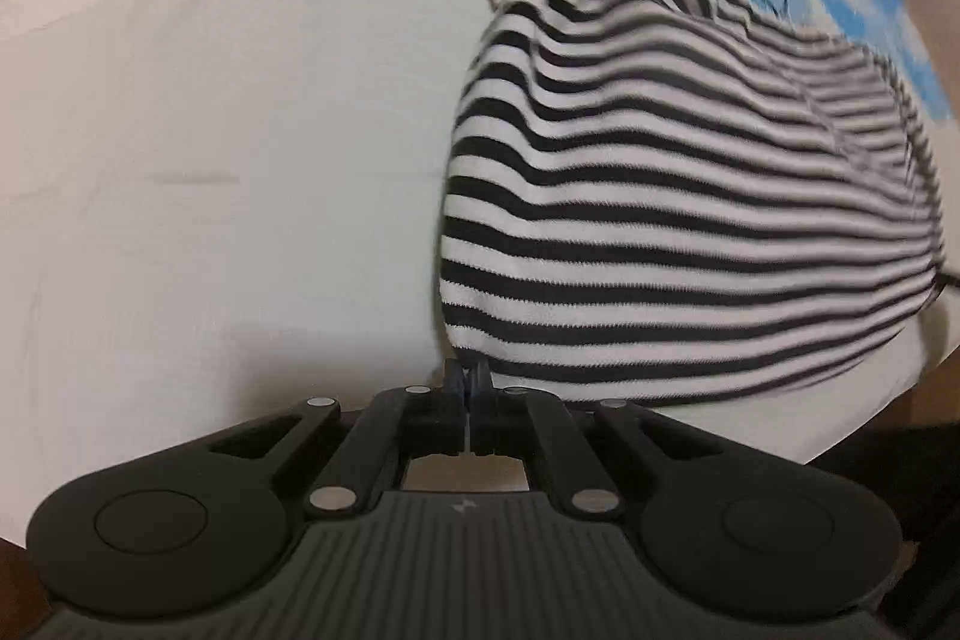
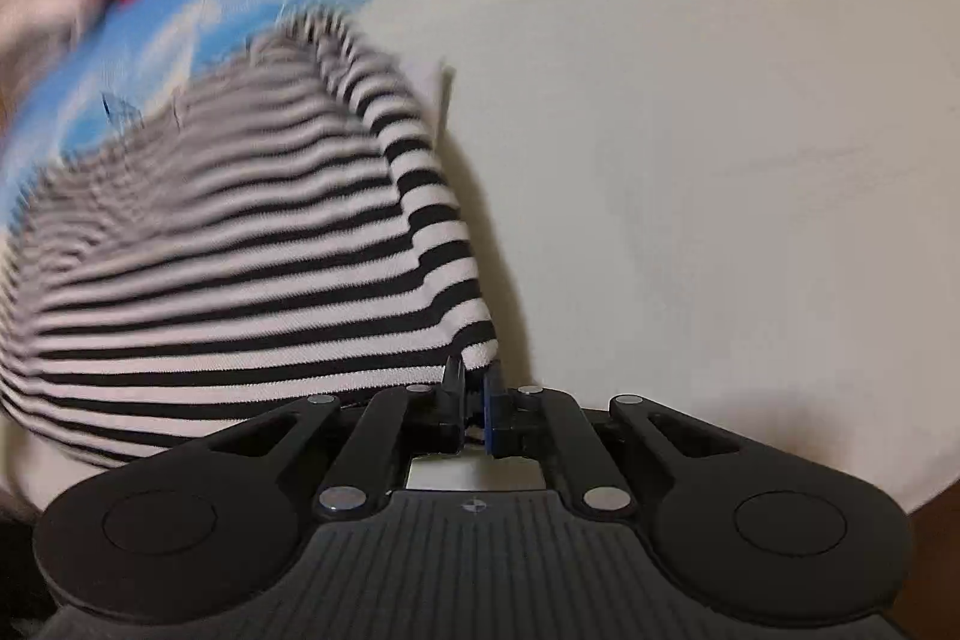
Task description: Fold small clothes
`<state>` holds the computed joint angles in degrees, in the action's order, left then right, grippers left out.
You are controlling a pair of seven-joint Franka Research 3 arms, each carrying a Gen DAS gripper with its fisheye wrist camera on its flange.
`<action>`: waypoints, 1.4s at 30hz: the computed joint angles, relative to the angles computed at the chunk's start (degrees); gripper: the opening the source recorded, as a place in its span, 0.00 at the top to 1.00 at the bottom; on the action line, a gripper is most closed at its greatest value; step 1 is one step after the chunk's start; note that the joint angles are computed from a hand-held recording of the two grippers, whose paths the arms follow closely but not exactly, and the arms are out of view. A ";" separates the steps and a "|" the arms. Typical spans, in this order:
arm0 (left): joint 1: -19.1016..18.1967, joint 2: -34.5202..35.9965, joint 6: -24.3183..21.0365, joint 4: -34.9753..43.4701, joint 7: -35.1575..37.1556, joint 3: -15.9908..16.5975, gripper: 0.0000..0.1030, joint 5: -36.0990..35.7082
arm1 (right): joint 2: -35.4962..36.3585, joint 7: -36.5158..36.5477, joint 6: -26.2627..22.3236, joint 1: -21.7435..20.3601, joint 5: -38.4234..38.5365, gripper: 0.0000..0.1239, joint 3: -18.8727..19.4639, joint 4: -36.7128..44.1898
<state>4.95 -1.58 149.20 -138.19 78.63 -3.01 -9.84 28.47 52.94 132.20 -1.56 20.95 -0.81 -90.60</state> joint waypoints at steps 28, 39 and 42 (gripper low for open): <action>-0.48 13.99 12.33 15.53 -5.70 -4.09 0.78 -0.12 | 3.18 -4.08 9.13 3.16 9.60 0.72 5.02 4.23; -4.97 17.63 9.73 19.87 -32.36 3.54 0.84 25.13 | 11.70 17.98 6.38 11.70 -5.40 0.70 -0.09 14.58; 1.23 14.65 16.47 16.24 -23.04 -3.53 0.83 16.86 | 10.09 18.45 9.52 10.79 -5.37 0.70 1.19 11.94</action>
